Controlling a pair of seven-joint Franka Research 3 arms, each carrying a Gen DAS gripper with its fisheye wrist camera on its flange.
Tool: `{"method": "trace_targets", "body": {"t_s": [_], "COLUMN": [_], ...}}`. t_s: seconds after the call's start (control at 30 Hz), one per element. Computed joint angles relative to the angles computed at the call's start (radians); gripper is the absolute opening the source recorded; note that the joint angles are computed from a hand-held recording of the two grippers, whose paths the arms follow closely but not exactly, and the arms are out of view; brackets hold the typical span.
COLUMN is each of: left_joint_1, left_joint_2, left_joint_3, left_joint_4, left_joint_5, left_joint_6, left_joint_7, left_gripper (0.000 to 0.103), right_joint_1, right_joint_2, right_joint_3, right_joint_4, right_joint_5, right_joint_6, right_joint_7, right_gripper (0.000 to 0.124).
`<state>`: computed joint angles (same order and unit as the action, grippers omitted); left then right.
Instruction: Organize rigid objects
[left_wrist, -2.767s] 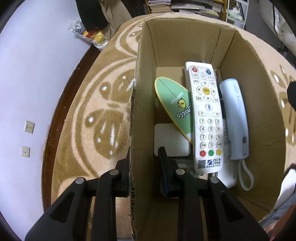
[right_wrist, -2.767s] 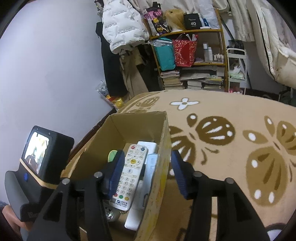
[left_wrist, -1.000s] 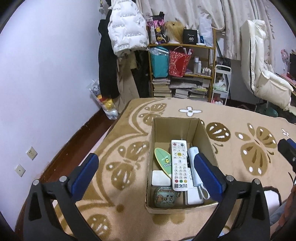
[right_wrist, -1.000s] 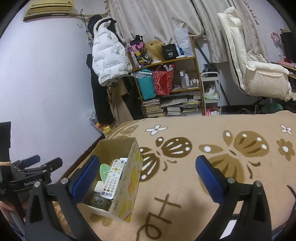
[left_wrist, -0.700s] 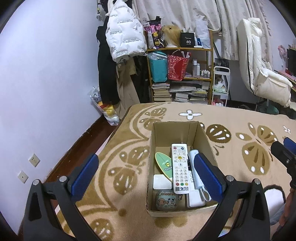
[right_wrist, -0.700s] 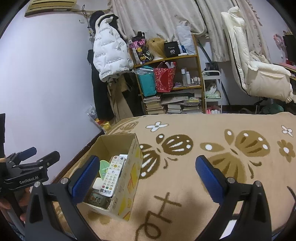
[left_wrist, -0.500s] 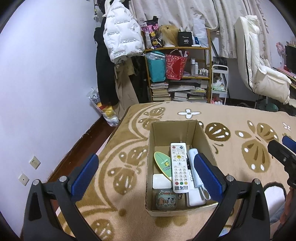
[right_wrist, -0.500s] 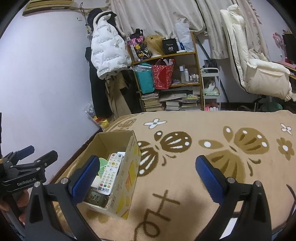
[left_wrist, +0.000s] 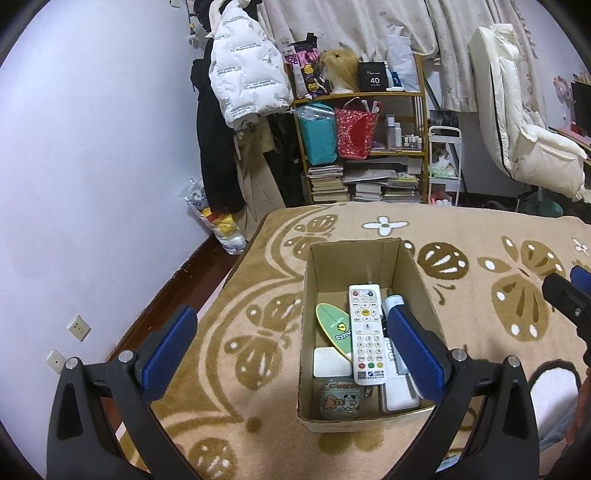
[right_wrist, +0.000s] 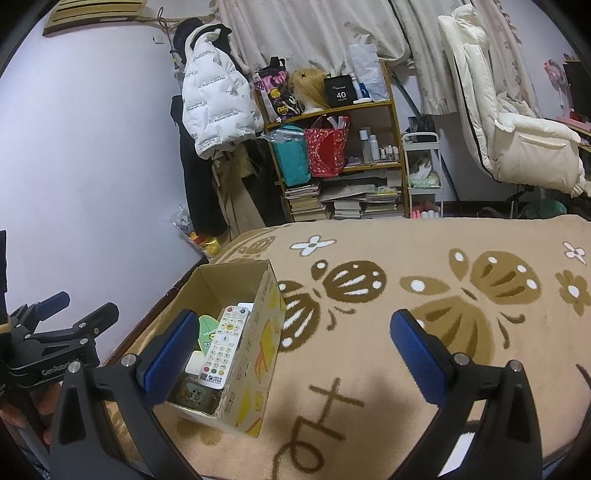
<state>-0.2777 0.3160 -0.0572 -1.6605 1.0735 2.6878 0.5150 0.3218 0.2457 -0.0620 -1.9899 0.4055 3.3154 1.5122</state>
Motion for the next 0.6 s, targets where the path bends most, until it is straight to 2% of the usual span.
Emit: {"method": "trace_targets", "body": {"t_s": [0.17,0.3,0.5,0.6], "left_joint_1": [0.007,0.002,-0.003,-0.001], "left_joint_2": [-0.001,-0.004,-0.001,-0.002], "left_joint_3": [-0.002,0.005,0.006,0.003], "left_joint_4": [-0.003,-0.005,0.000,-0.002], "left_joint_5": [-0.021,-0.004,0.018,0.019], "left_joint_6": [0.011,0.011,-0.002,0.000], "left_joint_7": [0.020,0.006,-0.010,-0.011], "left_gripper": [0.102,0.102,0.102,0.102], "right_joint_1": [0.033,0.024,0.041,0.020], "right_joint_2": [0.008,0.015,0.019,0.016], "right_joint_3": [-0.030,-0.018,-0.034,-0.014], "right_joint_4": [0.011,0.019,0.022,0.020], "right_joint_5": [0.000,-0.005,-0.012,-0.016], "right_joint_6": [-0.009,-0.016,-0.015,-0.015], "right_joint_7": [0.005,0.012,0.024,0.023], "right_gripper": [0.103,0.103,0.103,0.103]}}
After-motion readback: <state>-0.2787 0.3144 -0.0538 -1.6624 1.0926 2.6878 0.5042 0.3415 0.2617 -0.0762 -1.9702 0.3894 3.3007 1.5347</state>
